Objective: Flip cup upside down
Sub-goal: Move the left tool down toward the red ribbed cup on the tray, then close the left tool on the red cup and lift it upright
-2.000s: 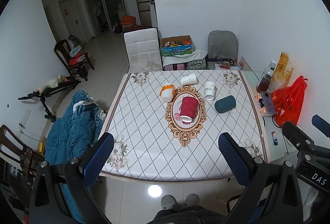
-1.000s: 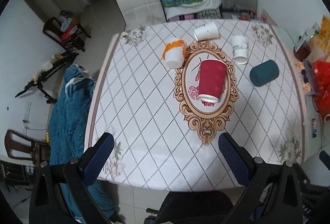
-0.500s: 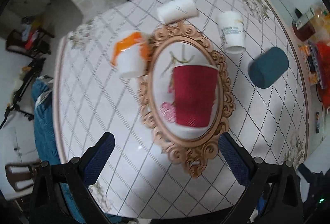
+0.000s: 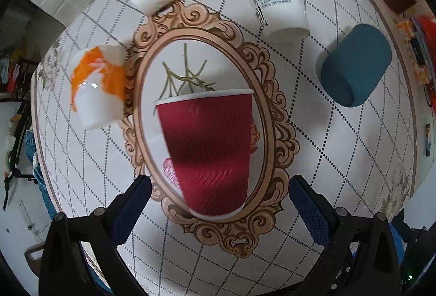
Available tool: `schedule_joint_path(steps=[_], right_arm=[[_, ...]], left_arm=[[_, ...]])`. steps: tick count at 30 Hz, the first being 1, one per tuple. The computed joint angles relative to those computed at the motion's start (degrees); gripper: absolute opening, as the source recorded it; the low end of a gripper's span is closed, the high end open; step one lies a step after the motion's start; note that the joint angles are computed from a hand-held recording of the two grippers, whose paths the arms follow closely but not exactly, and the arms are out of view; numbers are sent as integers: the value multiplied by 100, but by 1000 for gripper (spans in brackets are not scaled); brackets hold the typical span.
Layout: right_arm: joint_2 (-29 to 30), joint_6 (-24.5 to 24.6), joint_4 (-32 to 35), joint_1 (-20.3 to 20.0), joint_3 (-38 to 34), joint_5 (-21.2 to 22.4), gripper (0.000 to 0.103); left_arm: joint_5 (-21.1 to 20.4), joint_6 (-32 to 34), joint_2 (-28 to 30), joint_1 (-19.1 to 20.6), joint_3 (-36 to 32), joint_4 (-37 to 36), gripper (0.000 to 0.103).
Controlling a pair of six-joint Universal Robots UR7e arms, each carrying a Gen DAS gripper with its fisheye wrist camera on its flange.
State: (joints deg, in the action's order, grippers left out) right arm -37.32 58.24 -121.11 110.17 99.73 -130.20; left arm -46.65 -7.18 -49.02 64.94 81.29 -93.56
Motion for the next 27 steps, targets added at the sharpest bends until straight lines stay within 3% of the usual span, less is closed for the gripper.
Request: schedule_joint_path(steps=[6,11,13,27], right_arm=[[-11,59,192,-92,-32,6,103],[7,127,377,-113,-116,10,103],[32,178,475,-117,-171,29,103],[-56,593,586,-117,-112,80,103]], left_arm=[[11,115,233,73,-157,52,102],[122,224,377,119,-246,38,88],[179,274,425,129,-281,9,75],[131,697,206,71,-6,-403,72]])
